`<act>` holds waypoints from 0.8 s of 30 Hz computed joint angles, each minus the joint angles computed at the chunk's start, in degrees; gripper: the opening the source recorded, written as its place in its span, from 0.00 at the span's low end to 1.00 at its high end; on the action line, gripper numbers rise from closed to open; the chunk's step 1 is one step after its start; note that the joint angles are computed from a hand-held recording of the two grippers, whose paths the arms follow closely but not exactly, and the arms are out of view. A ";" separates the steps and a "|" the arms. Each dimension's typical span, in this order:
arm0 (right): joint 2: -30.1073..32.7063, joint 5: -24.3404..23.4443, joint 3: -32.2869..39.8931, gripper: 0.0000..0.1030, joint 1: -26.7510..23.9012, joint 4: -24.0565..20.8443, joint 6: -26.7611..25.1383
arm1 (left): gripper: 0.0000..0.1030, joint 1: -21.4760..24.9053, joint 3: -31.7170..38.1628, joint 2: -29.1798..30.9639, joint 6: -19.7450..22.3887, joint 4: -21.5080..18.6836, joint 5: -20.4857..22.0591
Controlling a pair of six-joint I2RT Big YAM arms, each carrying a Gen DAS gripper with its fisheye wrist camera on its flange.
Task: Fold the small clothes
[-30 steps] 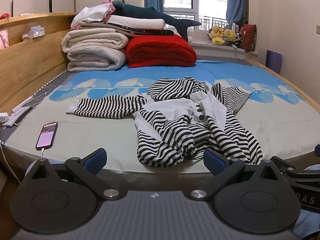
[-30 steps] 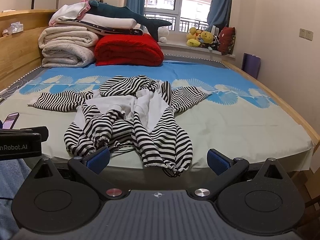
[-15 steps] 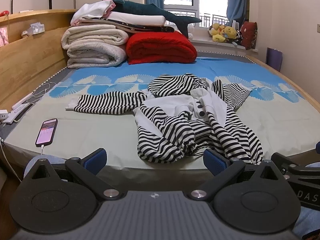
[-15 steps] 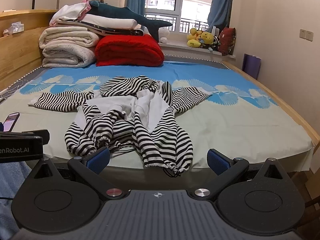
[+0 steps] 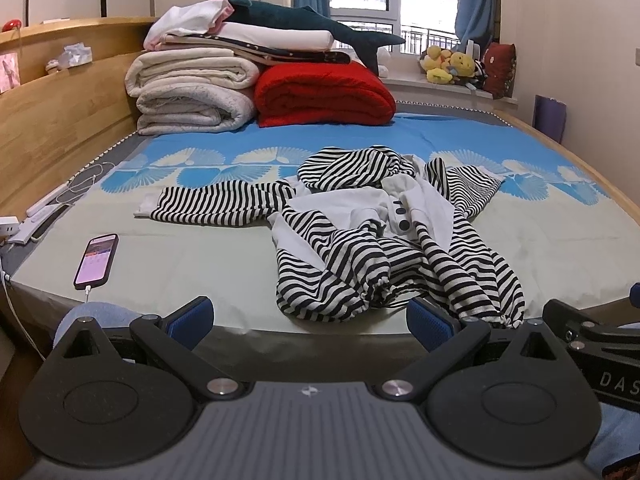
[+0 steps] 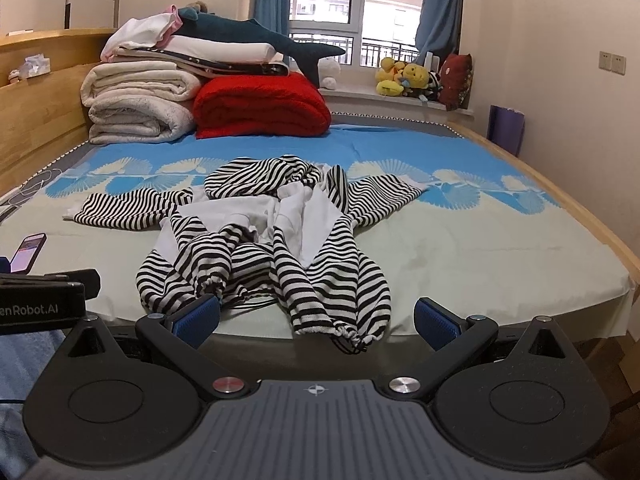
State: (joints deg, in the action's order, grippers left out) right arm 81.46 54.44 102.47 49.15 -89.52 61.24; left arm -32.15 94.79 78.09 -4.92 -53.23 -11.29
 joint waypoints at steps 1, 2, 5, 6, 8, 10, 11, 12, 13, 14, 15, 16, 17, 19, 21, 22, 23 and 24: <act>-0.04 0.00 -0.12 0.99 0.04 0.18 -0.12 | 1.00 -0.05 -0.04 -0.03 0.11 0.03 -0.13; -0.15 -0.06 -0.31 0.99 0.09 0.44 -0.36 | 1.00 -0.10 -0.07 -0.06 0.14 0.04 -0.21; -0.41 -0.30 -0.63 0.99 0.10 0.99 -0.76 | 1.00 -0.26 0.13 0.04 0.07 -0.30 -0.09; -0.48 -0.28 -0.68 0.99 0.06 1.06 -0.76 | 1.00 -0.34 0.14 0.05 0.10 -0.35 -0.12; -0.53 -0.26 -0.83 0.99 -0.04 1.19 -0.78 | 1.00 -0.34 0.26 0.18 0.00 -0.47 -0.12; -0.73 -0.88 -1.14 0.99 -0.38 1.85 -1.34 | 1.00 -0.26 0.73 0.54 -0.32 -0.99 -0.19; -0.91 -1.32 -1.40 0.99 -0.58 2.39 -1.72 | 1.00 -0.21 1.08 0.83 -0.50 -1.42 -0.09; -1.07 -1.87 -1.59 0.99 -0.84 2.94 -2.16 | 1.00 -0.20 1.39 1.10 -0.51 -1.80 0.06; -1.18 -2.18 -1.75 0.99 -1.09 3.38 -2.48 | 1.00 -0.29 1.57 1.27 -0.40 -2.07 0.05; -1.22 -2.27 -1.94 0.99 -1.28 3.79 -2.75 | 1.00 -0.45 1.66 1.45 -0.06 -2.04 -0.32; -1.18 -2.34 -1.93 0.99 -1.32 3.66 -2.75 | 1.00 -0.56 1.65 1.52 0.31 -1.90 -0.70; -1.16 -2.80 -1.98 0.99 -1.56 3.93 -3.13 | 1.00 -0.66 1.69 1.69 0.65 -1.79 -0.99; -1.39 -3.87 -2.25 0.99 -1.96 4.69 -3.80 | 1.00 -0.75 1.90 1.97 0.80 -1.93 -1.18; -1.60 -5.59 -2.50 0.99 -2.79 5.85 -4.40 | 1.00 -0.82 2.57 2.62 1.20 -2.57 -1.31; -1.55 -6.17 -2.82 0.99 -3.48 6.58 -5.61 | 1.00 -1.01 2.44 2.86 1.85 -1.92 -1.85; -1.64 -6.70 -3.09 0.99 -3.82 6.97 -6.21 | 1.00 -1.06 2.45 3.11 2.14 -1.80 -2.10; -2.17 -7.54 -3.88 0.99 -4.21 8.19 -7.19 | 1.00 -1.00 2.80 3.57 2.27 -2.23 -2.07; -2.95 -8.75 -4.98 0.99 -4.88 9.80 -8.36 | 1.00 -0.87 3.55 4.30 2.38 -3.33 -1.64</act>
State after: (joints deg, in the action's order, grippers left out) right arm 78.51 45.68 97.49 44.27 -79.72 52.88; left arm -33.02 98.34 82.38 -2.54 -56.56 -12.93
